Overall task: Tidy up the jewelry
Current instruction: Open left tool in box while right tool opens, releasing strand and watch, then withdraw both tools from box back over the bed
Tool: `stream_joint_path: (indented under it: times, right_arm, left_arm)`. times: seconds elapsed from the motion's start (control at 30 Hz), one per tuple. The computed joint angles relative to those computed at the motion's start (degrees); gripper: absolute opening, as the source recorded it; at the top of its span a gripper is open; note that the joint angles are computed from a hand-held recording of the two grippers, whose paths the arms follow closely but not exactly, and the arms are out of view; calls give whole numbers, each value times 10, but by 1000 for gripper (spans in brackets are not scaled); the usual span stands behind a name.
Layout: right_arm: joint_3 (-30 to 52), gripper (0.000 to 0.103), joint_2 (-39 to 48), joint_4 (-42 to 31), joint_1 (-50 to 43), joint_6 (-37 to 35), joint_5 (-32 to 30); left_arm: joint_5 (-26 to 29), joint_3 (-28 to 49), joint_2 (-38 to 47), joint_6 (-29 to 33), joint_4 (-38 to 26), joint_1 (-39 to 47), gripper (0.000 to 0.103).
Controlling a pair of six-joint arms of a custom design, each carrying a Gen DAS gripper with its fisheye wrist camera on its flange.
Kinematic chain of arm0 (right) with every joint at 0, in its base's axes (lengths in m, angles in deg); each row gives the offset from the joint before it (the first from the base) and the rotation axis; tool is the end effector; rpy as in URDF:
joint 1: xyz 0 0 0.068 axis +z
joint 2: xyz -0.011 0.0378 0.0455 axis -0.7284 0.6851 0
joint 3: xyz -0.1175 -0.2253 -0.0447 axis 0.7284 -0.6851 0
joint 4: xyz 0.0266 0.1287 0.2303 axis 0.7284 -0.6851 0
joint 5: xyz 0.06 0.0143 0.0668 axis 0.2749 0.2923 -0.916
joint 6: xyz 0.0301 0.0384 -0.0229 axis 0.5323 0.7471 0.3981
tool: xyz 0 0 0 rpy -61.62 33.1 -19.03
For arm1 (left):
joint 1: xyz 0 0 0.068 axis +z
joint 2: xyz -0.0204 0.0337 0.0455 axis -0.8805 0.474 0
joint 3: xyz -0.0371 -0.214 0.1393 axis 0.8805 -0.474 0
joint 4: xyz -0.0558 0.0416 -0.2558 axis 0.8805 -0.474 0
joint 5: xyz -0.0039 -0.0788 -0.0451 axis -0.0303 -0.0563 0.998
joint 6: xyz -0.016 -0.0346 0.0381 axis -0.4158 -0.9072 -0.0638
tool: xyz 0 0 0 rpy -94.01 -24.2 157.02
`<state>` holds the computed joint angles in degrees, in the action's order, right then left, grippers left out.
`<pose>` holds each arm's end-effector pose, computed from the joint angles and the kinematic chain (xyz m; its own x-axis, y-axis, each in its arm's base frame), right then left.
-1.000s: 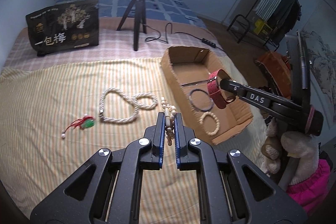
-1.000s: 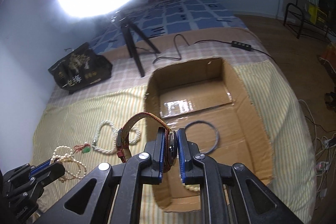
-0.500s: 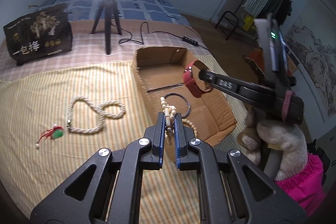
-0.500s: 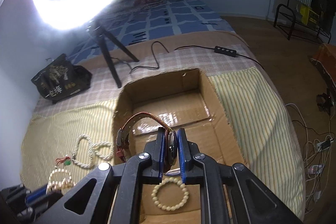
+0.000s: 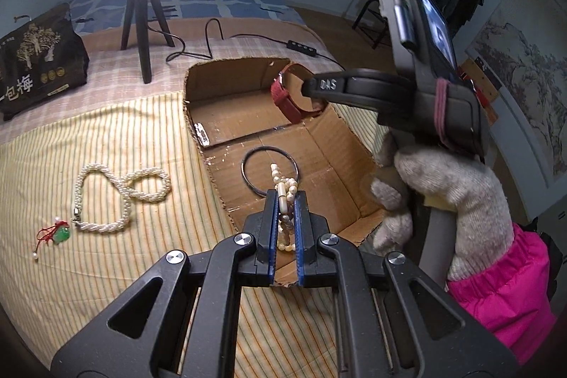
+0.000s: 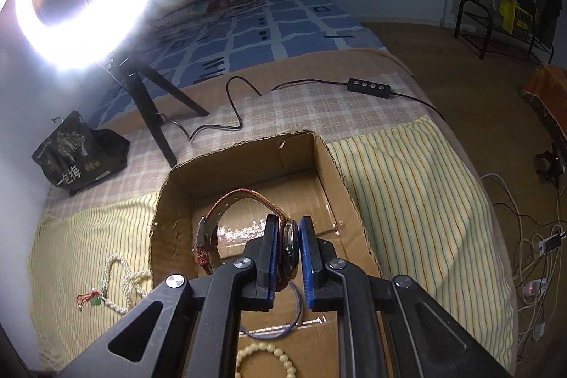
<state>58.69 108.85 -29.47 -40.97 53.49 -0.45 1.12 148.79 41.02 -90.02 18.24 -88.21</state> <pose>0.3641 0.0416 0.3305 -0.8328 -0.0298 -0.5528 -0.1279 0.9819 0.1398 0.2371 -0.1215 0.3573 -0.8310 -0.0475 -0.5543 0.1623 0.9323 -0.3232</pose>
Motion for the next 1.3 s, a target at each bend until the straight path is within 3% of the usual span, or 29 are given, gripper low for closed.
stream_joint_path:
  times: [0.4, 0.5, 0.53, 0.57, 0.6, 0.63, 0.73, 1.3]
  right_arm:
    - [-2, 16, 25, 9, -3, 2, -14]
    - [-10, 34, 22, 18, -5, 6, -12]
    - [-12, 39, 19, 21, -6, 8, -10]
    - [-11, 44, 19, 21, -7, 9, -10]
    - [-11, 57, 18, 22, -9, 10, -11]
    - [-15, 68, 14, 27, -9, 13, -7]
    - [-27, 84, 1, 45, -8, 15, 9]
    - [-36, 87, -36, 32, -7, 0, 28]
  left_arm:
    - [7, 5, 32, -1, 8, -18, 6]
    - [10, 6, 37, -2, 5, -15, 7]
    - [13, 7, 39, -1, 3, -14, 18]
    - [14, 9, 43, -1, 3, -12, 41]
    - [13, 6, 41, -2, 8, -10, 50]
    - [6, -2, 34, -4, 16, -11, 54]
    - [3, -2, 33, 0, 14, -12, 55]
    - [-17, -16, -4, 3, -8, -14, 55]
